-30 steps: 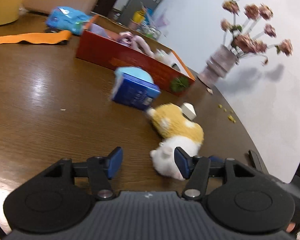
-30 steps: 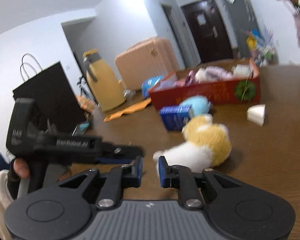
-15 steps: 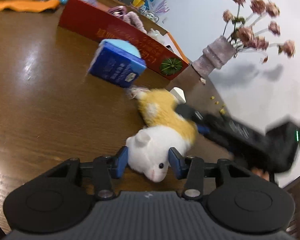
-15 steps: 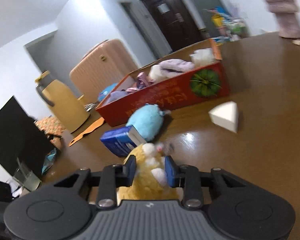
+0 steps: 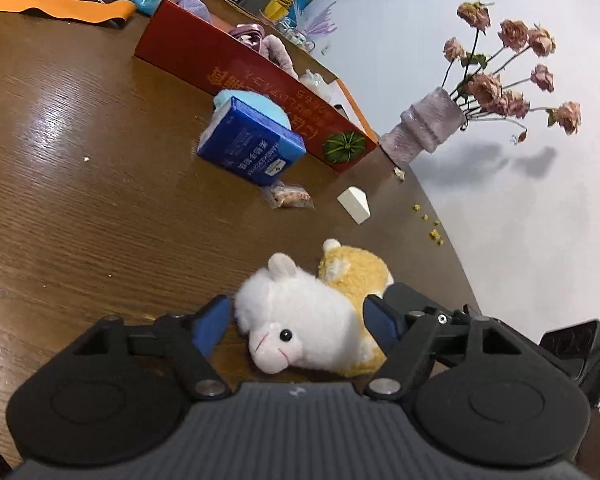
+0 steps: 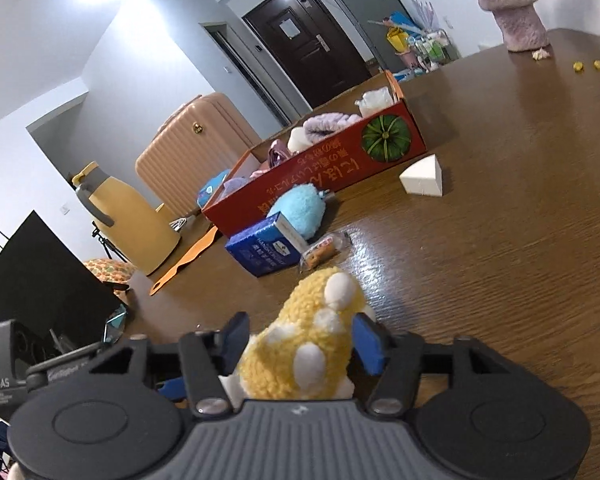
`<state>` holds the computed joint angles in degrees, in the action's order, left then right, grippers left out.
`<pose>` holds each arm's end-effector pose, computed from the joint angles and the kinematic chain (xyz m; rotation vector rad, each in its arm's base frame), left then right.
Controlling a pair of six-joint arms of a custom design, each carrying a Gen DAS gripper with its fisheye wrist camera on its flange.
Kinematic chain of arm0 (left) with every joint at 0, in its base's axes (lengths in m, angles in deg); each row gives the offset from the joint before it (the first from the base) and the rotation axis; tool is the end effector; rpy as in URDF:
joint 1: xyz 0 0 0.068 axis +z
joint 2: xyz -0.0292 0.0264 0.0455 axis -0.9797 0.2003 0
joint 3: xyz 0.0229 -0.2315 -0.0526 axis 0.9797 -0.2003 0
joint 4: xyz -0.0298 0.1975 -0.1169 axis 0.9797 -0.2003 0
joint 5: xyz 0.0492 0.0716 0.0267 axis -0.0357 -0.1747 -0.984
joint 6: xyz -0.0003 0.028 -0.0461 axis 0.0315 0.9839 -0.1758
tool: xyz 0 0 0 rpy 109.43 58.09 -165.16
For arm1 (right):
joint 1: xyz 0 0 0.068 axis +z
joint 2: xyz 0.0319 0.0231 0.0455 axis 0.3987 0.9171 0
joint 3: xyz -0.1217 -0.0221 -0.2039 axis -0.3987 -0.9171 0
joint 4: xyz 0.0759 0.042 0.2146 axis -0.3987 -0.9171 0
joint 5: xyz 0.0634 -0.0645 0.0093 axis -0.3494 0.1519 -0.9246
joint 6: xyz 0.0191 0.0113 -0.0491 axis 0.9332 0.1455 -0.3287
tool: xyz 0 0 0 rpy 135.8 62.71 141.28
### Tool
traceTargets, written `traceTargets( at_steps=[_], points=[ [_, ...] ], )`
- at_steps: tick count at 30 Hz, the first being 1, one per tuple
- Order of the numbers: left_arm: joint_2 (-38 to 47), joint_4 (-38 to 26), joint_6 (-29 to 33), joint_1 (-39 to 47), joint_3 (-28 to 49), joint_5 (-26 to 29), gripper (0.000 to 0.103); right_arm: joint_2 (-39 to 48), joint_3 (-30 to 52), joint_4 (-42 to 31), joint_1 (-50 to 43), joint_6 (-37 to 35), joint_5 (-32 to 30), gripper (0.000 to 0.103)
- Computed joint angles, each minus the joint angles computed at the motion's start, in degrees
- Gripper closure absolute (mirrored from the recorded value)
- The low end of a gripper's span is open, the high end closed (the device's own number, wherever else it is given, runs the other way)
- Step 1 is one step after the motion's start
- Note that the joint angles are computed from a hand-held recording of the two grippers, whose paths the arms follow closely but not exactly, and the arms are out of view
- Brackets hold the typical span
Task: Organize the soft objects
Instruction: 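Lift the plush sheep with both grippers and carry it into the box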
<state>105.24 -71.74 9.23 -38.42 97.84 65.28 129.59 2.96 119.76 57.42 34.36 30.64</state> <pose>0.1718 0.1058 0.1076 -0.0367 2.3497 -0.9578 0.1368 0.0918 0.0987 0.1641 2.1776 0.7862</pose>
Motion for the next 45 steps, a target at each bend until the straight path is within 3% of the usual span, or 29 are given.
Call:
traceTargets(
  at_steps=[2,7,11,13,15,18,22,28,32,38,42,45],
  points=[
    [1.33,0.27,0.17,-0.37,0.31,-0.72,0.043,2.82,0.42,1.76,0.7,0.12,0.29,0.051],
    [3.04,-1.01,1.37,-0.49,1.66,0.08,0.047,5.05,0.25,4.21,1.0,0.7,0.46,0.058],
    [-0.18,-2.59,-0.59,-2.81,3.83,2.97,0.048,-2.24,2.06,-2.93,0.49,-0.11,2.0,0.061],
    [-1.45,0.43,-6.66,-6.37,6.98,5.22,0.048,-5.62,6.62,-8.34,-2.52,-4.68,1.13,0.062],
    [-1.17,6.95,-16.59,-10.14,10.81,6.64,0.048,-3.4,12.36,-9.25,-7.06,-9.67,-1.79,0.065],
    [1.72,22.86,-33.16,-17.21,16.01,3.9,0.048,7.16,23.02,-5.59,-13.67,-14.56,-6.43,0.065],
    [17.23,25.68,-42.35,-25.76,35.17,-2.26,0.048,25.64,45.49,-11.67,-19.84,-18.08,-8.77,0.065],
    [37.22,17.07,-43.61,-32.47,61.39,-10.87,0.048,48.92,75.38,-26.33,-24.18,-20.02,-10.08,0.065],
    [45.93,9.81,-41.64,-34.32,72.49,-13.49,0.047,56.27,83.28,-31.61,-24.1,-20.06,-7.54,0.064],
    [47.38,11.13,-40.37,-35.07,72.32,-15.67,0.044,57.2,82.62,-33.31,-22.33,-21.71,-3.48,0.061],
    [44.51,10.93,-38.78,-35.32,69.86,-17.25,0.042,54.1,80.37,-33.92,-21.59,-23.25,-0.47,0.061],
    [38.29,12.73,-37.59,-34.2,63.43,-17.51,0.04,49.39,77.44,-34.26,-21.64,-24.02,-0.76,0.058]
  ],
)
